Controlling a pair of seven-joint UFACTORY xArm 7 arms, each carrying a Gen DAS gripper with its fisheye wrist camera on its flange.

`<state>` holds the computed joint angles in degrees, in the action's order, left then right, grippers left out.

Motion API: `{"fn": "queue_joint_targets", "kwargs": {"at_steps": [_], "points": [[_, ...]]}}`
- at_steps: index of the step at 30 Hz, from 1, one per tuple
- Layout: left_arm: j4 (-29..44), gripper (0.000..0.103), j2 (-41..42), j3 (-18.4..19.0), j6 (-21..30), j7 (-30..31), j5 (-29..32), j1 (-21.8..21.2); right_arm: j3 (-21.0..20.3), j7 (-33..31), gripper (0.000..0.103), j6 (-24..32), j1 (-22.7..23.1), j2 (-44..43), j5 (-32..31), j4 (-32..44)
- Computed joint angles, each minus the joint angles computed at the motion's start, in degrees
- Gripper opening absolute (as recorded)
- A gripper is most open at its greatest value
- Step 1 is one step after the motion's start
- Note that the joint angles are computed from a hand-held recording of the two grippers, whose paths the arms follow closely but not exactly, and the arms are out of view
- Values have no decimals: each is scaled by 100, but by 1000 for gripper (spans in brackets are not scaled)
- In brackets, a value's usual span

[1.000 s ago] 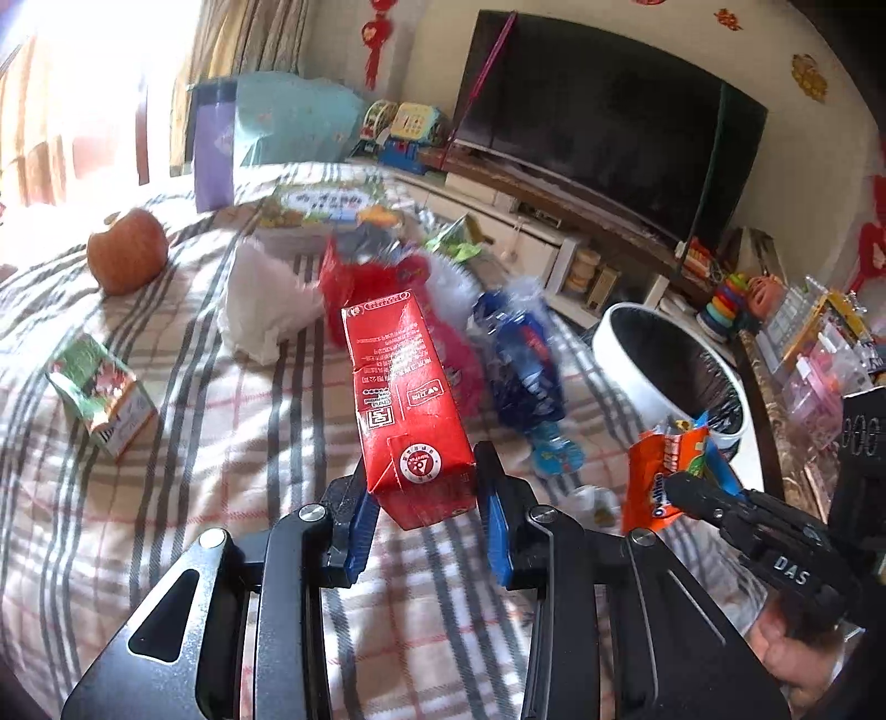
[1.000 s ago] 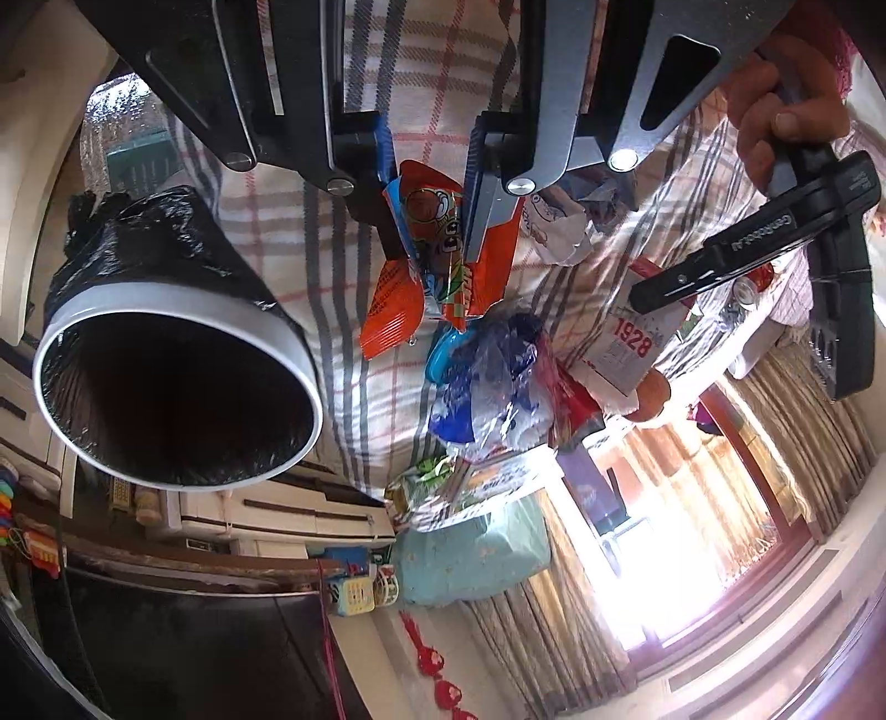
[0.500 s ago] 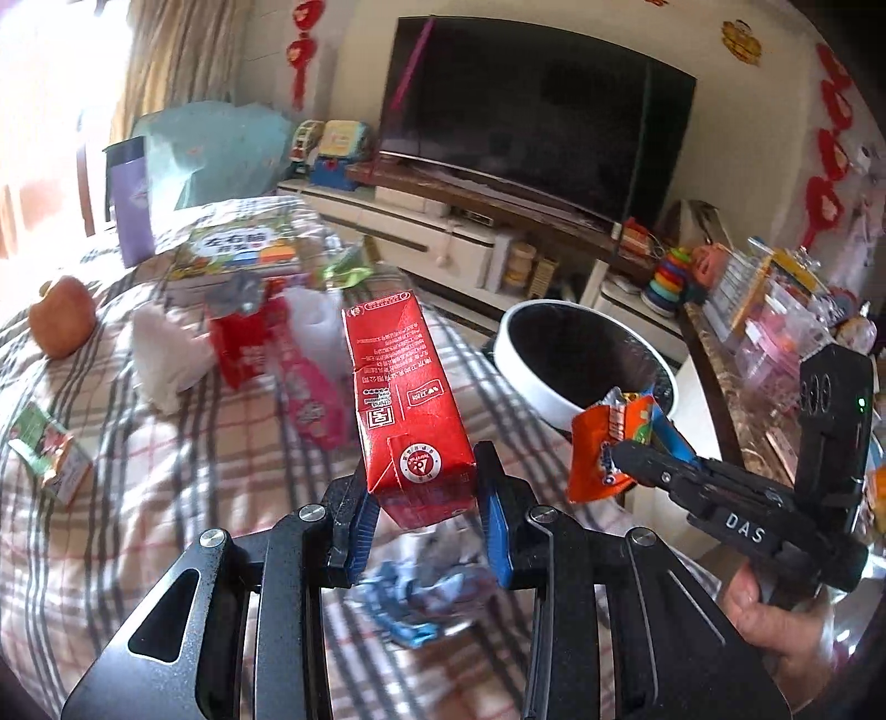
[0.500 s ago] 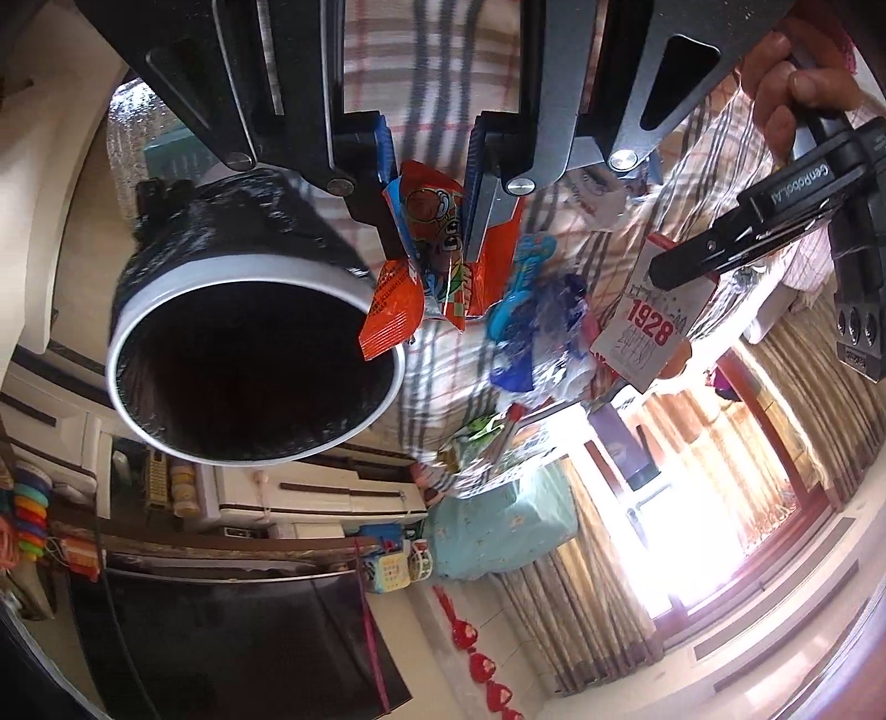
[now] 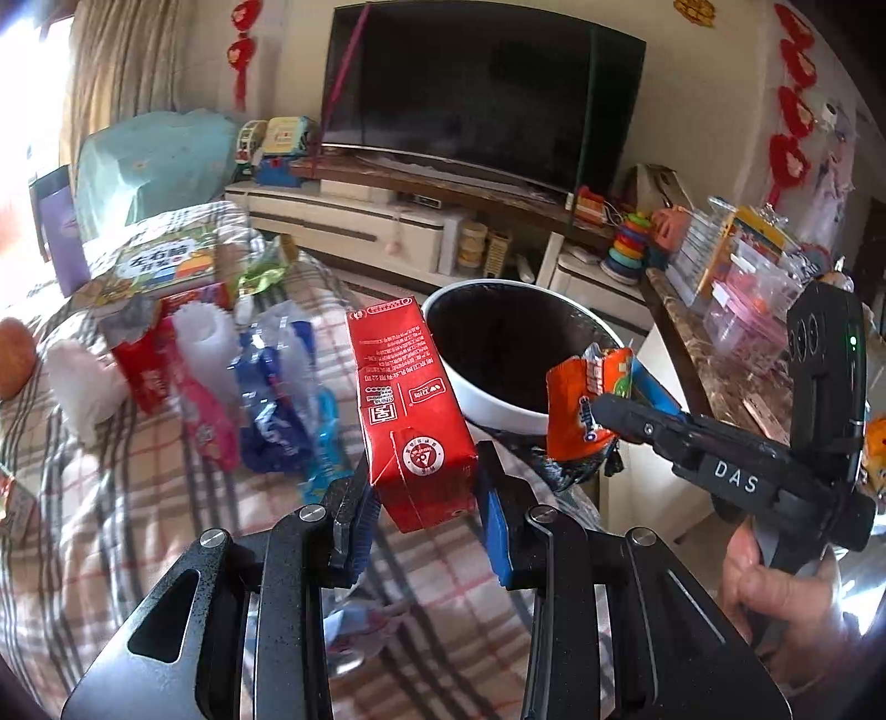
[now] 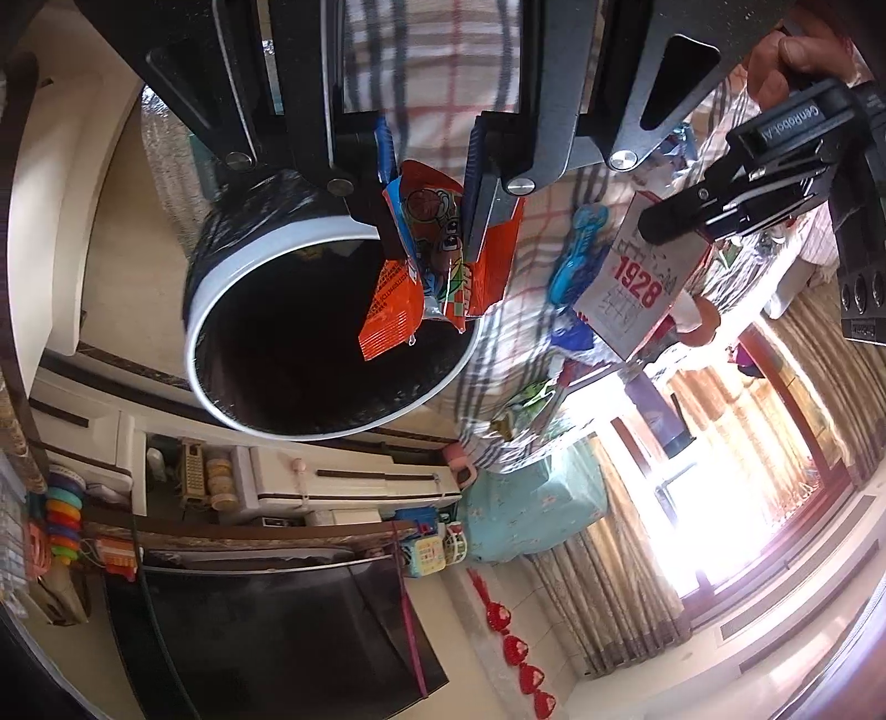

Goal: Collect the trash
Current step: 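Carry the red carton and orange bag in both tools over the bin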

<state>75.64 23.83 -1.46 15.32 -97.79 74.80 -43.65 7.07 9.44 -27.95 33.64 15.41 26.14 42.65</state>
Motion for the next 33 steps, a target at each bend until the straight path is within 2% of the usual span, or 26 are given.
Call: {"fn": "queue_joint_targets", "kwargs": {"at_steps": [7,25,33], "points": [[431,31,361,16,-57,738,-578,-62,-56,23,20,23,-159,-26,-86,-18],[1557,31,1217,462,-219,2803,-2542,-489,-346,-223,20,440,-369,3,-136,266],[1984,31,1558,564,-169,3635,-3386,-590,-438,-136,20,677,-508,128,-406,444]]}}
